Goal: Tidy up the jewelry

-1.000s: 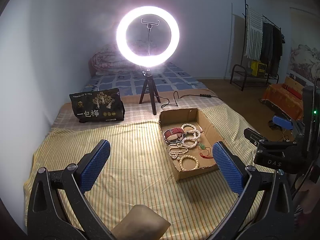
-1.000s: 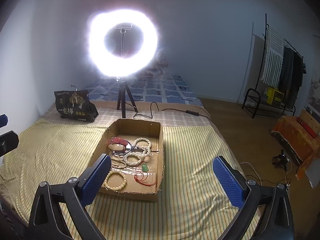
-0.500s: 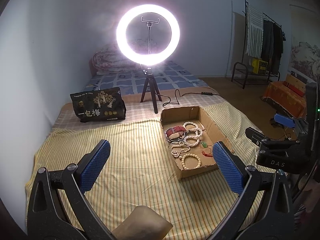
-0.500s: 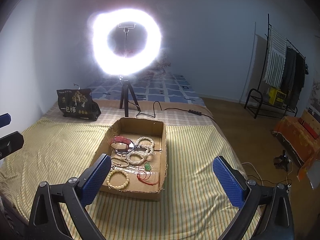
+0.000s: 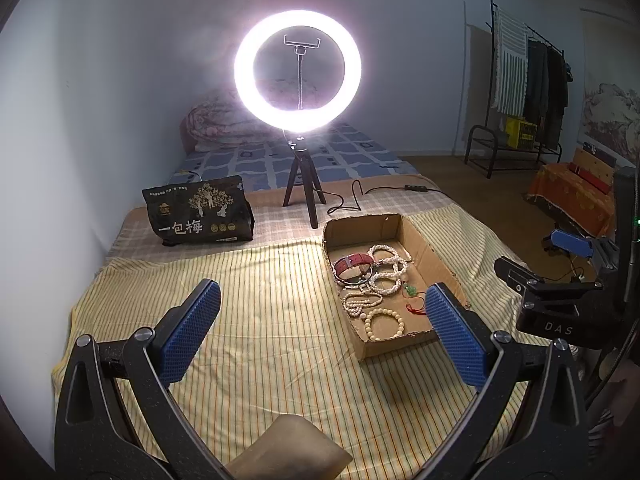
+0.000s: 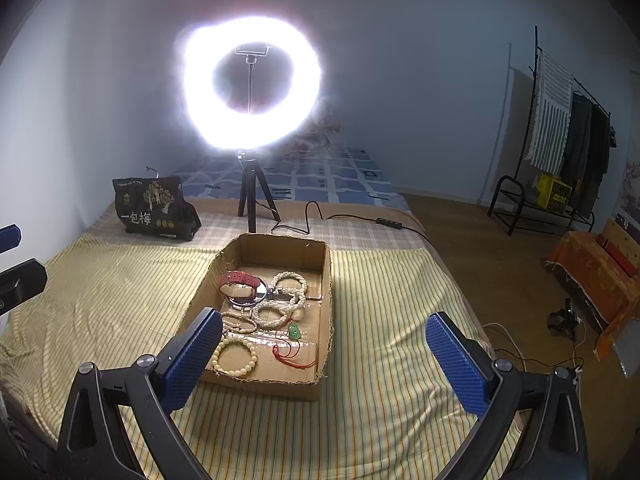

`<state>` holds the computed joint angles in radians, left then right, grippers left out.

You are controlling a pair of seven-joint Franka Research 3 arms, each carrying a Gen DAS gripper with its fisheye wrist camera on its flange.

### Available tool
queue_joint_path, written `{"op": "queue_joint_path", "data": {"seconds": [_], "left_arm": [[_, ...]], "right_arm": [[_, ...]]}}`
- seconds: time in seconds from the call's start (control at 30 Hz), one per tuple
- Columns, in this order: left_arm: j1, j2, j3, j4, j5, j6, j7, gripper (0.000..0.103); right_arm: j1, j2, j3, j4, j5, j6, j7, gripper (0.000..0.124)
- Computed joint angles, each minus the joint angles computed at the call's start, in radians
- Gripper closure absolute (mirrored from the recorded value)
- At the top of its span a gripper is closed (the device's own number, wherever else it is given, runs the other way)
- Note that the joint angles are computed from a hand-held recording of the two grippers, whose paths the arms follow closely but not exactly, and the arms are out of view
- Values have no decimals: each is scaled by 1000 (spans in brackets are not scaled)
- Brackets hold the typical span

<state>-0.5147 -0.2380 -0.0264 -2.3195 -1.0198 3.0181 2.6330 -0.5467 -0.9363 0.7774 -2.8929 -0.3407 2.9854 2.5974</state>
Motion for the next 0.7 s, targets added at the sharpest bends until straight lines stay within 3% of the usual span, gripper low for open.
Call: {"op": "queue_joint_path", "data": {"seconds": [0.7], "left_arm": [[0, -2, 0, 0, -18, 1, 20, 0]], "right_arm": [[13, 2, -5, 1, -8, -7, 3, 21]]}}
